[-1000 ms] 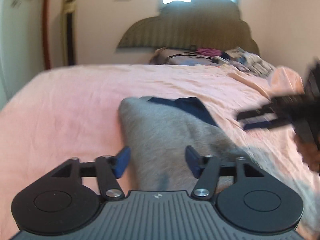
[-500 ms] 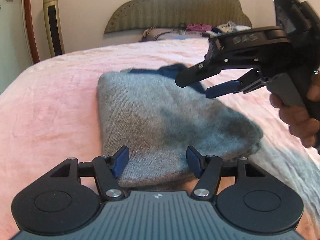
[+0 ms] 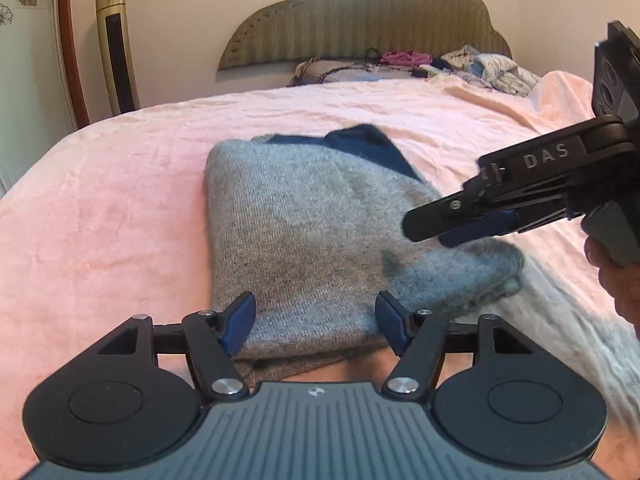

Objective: Fold small clothes

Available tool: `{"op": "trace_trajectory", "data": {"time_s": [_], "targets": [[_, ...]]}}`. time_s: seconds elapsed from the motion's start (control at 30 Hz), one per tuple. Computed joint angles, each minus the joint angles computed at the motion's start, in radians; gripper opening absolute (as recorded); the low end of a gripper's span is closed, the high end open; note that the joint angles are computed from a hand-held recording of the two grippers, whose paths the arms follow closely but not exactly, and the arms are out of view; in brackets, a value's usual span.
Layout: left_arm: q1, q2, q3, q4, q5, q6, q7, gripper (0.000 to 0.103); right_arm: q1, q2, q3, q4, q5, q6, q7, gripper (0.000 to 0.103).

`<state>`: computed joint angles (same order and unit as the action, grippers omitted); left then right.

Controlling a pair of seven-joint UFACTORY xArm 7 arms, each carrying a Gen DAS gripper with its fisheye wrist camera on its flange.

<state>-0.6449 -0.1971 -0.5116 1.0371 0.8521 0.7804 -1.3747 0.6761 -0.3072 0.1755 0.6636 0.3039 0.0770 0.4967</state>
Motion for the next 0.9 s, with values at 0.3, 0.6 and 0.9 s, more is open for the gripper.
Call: {"op": "trace_trajectory", "data": {"time_s": [0.3, 0.6, 0.9], "targets": [[0.002, -0.050, -0.071, -0.051, -0.099, 0.131, -0.132, 0.082, -0.375, -0.308, 0.458, -0.054, -0.407, 0.333, 0.402, 0.102], [-0.065, 0.013, -0.048, -0.010, -0.039, 0.268, -0.247, 0.103, -0.565, -0.239, 0.734, 0.075, -0.675, 0.570, 0.748, 0.103], [-0.094, 0.021, -0.026, -0.005, -0.029, 0.278, -0.253, 0.103, -0.560, -0.219, 0.743, 0.066, -0.847, 0.563, 0.916, 0.103]]}}
